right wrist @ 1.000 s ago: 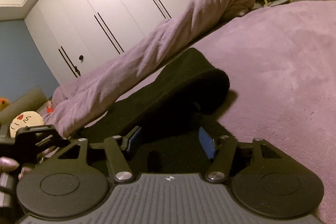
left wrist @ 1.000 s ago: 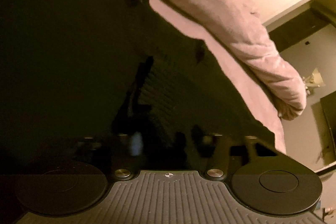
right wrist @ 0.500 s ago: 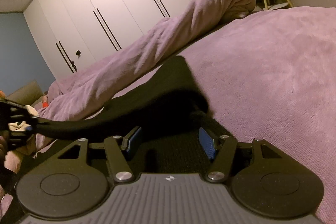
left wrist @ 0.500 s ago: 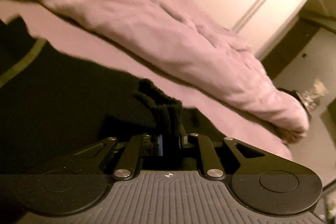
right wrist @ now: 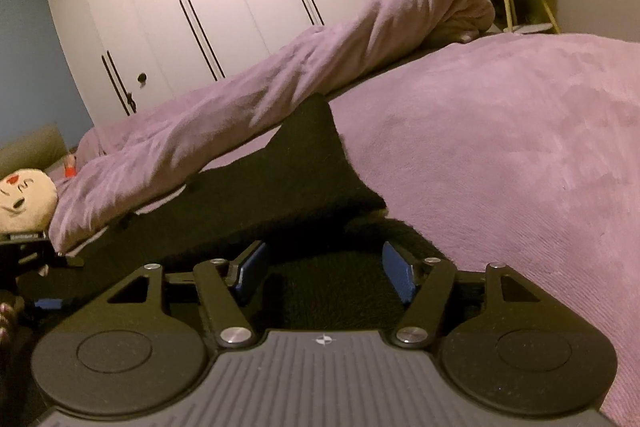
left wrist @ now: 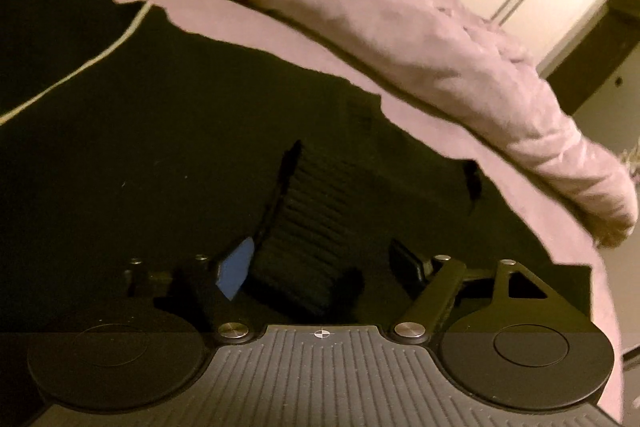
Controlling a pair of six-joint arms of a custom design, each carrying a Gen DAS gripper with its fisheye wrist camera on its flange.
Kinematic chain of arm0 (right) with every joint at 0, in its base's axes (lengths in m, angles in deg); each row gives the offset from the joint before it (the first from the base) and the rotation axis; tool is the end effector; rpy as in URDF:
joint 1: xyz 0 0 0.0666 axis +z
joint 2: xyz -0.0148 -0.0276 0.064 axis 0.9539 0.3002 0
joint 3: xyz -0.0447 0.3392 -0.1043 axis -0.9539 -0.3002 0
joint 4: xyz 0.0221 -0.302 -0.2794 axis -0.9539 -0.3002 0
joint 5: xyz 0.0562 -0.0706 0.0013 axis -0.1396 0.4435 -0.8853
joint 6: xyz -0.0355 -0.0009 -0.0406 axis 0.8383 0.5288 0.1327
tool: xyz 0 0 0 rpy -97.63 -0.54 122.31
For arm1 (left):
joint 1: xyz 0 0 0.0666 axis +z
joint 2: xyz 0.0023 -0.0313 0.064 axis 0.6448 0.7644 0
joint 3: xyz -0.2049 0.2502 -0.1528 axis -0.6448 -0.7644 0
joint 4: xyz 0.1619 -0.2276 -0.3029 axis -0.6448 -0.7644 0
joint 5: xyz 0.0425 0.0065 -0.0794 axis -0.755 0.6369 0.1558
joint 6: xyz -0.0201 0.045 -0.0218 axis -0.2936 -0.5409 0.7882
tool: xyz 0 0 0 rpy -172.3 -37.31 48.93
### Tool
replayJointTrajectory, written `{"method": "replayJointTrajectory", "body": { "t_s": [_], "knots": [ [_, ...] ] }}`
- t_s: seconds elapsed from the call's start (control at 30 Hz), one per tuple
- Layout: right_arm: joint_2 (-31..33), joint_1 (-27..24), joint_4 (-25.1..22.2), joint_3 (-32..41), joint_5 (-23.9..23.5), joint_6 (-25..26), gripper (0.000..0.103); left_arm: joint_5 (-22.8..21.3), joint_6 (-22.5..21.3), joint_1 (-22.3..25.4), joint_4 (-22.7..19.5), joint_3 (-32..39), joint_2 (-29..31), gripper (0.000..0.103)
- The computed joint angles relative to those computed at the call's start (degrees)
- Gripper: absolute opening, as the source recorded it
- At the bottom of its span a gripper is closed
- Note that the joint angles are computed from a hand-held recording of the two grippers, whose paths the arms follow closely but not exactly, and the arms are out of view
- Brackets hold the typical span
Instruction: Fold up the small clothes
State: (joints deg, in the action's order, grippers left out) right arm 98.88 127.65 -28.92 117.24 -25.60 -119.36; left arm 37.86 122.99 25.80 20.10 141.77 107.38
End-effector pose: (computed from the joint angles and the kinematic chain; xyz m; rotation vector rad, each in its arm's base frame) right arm 0.2594 0.3254 0.2465 0.4297 1.9650 0.2883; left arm 0.4294 -0.1109 0.3056 -0.4774 2.3463 -0.4555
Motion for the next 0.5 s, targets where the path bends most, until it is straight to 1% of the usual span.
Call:
{"method": "replayJointTrajectory", "body": {
  "t_s": [0.03, 0.07, 0.1, 0.13, 0.17, 0.2, 0.27, 0.3, 0.33, 0.37, 0.4, 0.43, 0.47, 0.5],
  "knots": [
    [0.27, -0.01, -0.55, 0.34, 0.07, 0.28, 0.066, -1.02, -1.11, -0.06, -0.68, 0.51, 0.53, 0.052],
    [0.63, 0.02, -1.21, 0.81, 0.16, 0.57, 0.067, -2.17, -1.59, -0.31, -1.29, 0.53, 0.59, 0.043],
    [0.76, -0.02, -1.58, 1.01, 0.14, 0.89, 0.068, -2.31, -2.01, -0.05, -1.74, 0.58, 0.66, 0.031],
    [0.95, -0.04, -2.09, 1.29, 0.18, 1.13, 0.068, -1.37, -1.97, 0.64, -1.21, 0.11, 0.36, 0.02],
    [1.21, -0.02, -2.76, 1.67, 0.3, 1.25, 0.068, 0.43, -1.52, 1.66, -0.22, -0.7, -0.19, 0.019],
    [1.38, -0.03, -3.23, 1.91, 0.37, 1.44, 0.069, 2.14, -0.94, 2.67, 0.79, -1.61, -0.91, 0.015],
    [1.87, 0.05, -4.25, 2.53, 0.62, 1.62, 0.069, 4.35, -0.23, 4.39, 3.02, -3.44, -2.57, 0.013],
    [2.06, 0.06, -4.64, 2.74, 0.71, 1.71, 0.069, 4.75, -0.03, 5.14, 3.65, -4.13, -3.42, 0.007],
    [2.26, 0.06, -5.13, 2.99, 0.79, 1.76, 0.069, 3.5, -0.03, 5.72, 3.65, -4.67, -4.42, 0.001],
    [2.51, 0.11, -5.71, 3.31, 0.95, 1.8, 0.069, 2.0, -0.92, 6.51, 3.55, -5.28, -5.58, 0.002],
    [2.68, 0.1, -6.09, 3.53, 1.0, 1.91, 0.07, 1.95, -1.97, 7.74, 3.62, -5.86, -6.56, 0.004],
    [2.89, 0.11, -6.63, 3.84, 1.08, 2.01, 0.07, 2.74, -2.59, 9.43, 3.15, -6.69, -8.07, 0.017],
    [3.1, 0.13, -7.06, 4.11, 1.14, 2.13, 0.071, 4.75, -3.39, 11.7, 3.47, -8.06, -10.1, 0.029],
    [3.3, 0.13, -7.46, 4.37, 1.19, 2.27, 0.071, 6.64, -4.5, 14.05, 4.12, -9.48, -12.15, 0.055]
  ]
}}
